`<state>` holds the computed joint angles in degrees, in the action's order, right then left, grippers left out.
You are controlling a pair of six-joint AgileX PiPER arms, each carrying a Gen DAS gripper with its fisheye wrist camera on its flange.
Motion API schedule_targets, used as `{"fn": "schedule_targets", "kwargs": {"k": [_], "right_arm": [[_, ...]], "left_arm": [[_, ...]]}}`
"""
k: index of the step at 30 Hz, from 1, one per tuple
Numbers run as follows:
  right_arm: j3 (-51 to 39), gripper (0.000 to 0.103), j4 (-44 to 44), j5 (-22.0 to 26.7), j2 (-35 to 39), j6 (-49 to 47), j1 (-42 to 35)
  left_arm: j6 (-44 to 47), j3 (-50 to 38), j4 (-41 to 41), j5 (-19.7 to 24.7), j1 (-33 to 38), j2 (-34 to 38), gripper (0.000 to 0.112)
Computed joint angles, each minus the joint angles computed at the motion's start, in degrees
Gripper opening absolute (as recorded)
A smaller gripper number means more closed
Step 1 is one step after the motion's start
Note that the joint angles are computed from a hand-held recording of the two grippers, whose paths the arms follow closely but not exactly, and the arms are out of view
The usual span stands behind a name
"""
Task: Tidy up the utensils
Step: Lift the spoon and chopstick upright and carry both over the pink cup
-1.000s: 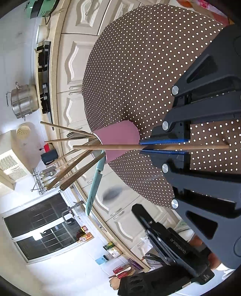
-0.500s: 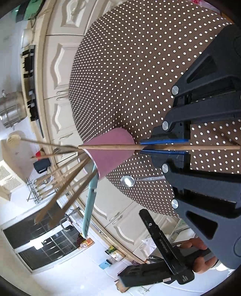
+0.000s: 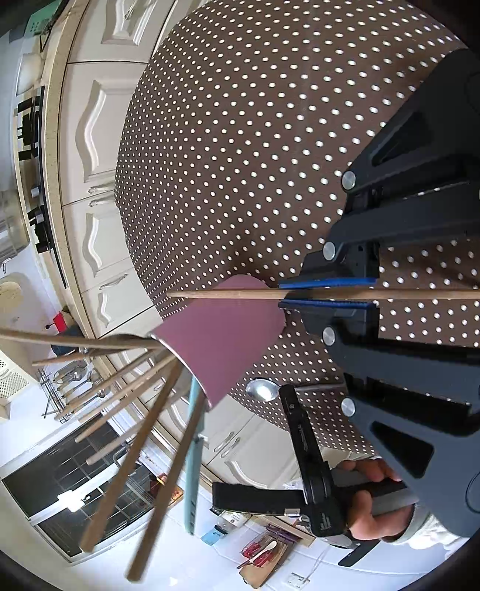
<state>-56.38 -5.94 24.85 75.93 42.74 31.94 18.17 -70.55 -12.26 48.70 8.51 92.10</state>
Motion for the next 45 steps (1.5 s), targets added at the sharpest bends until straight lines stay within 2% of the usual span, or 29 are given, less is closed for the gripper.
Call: {"fn": "schedule_targets", "kwargs": {"k": [3,5,7,11,14,16,20,25,30,32,38,41,45], "right_arm": [[-1.0,0.006,5.7,-0.2,1.0,-6.4,-2.5],[-1.8,0.006,10.7,-0.1,1.9,-11.9,-4.5],[-2.2,0.006,13.8,-0.4,2.5,-15.2,-5.6],[-2.6,0.006,15.9,-1.0,3.4,-17.6,-6.6],[-1.5,0.006,15.2,-2.1,2.4,-16.7,-6.4],[0.4,0.006,12.7,-2.9,0.0,-13.8,-5.4],[2.3,0.006,5.9,-3.7,-3.5,-6.5,-3.4],[3.7,0.006,-8.9,-2.9,-8.1,8.6,0.7],[3.4,0.006,-26.6,0.7,-11.5,25.7,6.3],[2.5,0.006,-34.1,3.8,-12.3,32.0,9.7],[-0.8,0.006,-44.9,8.9,-12.3,39.8,14.7],[-2.5,0.006,-44.5,7.7,-10.8,38.6,13.1],[-4.0,0.006,-43.2,5.4,-8.7,36.7,10.9]], "left_arm": [[-3.4,-1.9,3.5,-0.2,-1.5,1.5,0.010],[-3.0,-2.3,1.5,0.0,-0.4,1.9,0.008],[-2.0,-0.9,0.4,-1.8,0.0,1.1,0.006],[4.8,3.8,-7.3,-3.0,3.1,-2.2,0.003],[13.9,9.0,-15.7,-3.6,6.5,-6.4,0.003],[17.0,11.4,-19.0,-4.2,7.3,-8.5,0.003],[26.8,16.1,-29.2,-1.7,12.1,-14.0,0.003],[41.6,22.9,-44.6,3.1,20.9,-22.7,0.003],[52.3,30.0,-58.2,6.7,26.7,-30.1,0.003],[56.0,31.7,-63.2,7.7,27.7,-32.1,0.003],[61.2,32.8,-73.4,7.9,25.9,-35.3,0.003],[63.2,32.4,-76.3,3.4,20.9,-34.5,0.003],[65.4,31.2,-79.0,3.9,20.3,-32.7,0.003]]}}
